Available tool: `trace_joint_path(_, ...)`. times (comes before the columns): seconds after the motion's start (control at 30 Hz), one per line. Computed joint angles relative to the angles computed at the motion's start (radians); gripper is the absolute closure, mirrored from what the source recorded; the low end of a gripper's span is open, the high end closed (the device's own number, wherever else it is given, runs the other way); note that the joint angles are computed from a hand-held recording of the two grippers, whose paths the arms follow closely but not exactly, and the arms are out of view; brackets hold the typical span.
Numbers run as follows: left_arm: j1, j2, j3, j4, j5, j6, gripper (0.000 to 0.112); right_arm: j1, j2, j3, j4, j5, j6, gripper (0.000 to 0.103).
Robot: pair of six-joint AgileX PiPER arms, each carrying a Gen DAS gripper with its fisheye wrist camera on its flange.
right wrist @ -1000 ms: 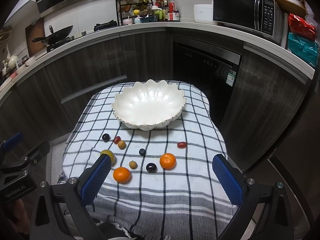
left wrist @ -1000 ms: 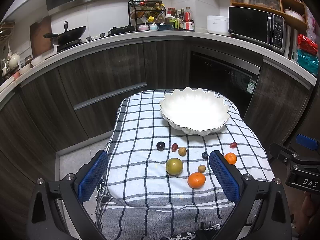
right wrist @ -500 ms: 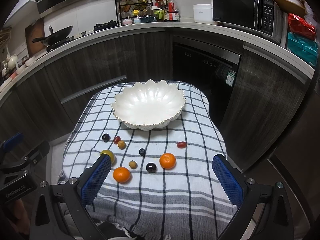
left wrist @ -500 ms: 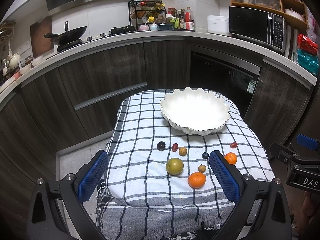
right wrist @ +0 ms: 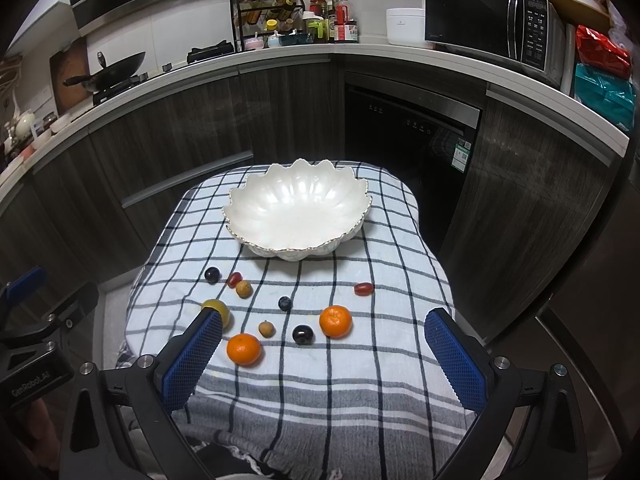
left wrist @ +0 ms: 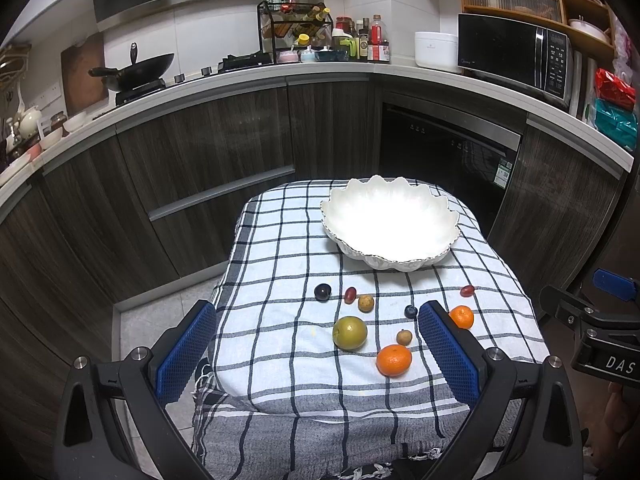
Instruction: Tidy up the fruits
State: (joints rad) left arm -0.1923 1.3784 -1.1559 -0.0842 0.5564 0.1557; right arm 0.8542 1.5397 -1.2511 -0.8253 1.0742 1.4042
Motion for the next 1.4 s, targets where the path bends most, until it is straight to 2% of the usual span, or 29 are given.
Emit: trace_joint_path(1.4, -0.012, -0.006, 0.007, 0.022, -0.003, -0.023, 0.009, -0.007, 0.003, 0.009, 0.005, -0.022, 0.000, 0.001)
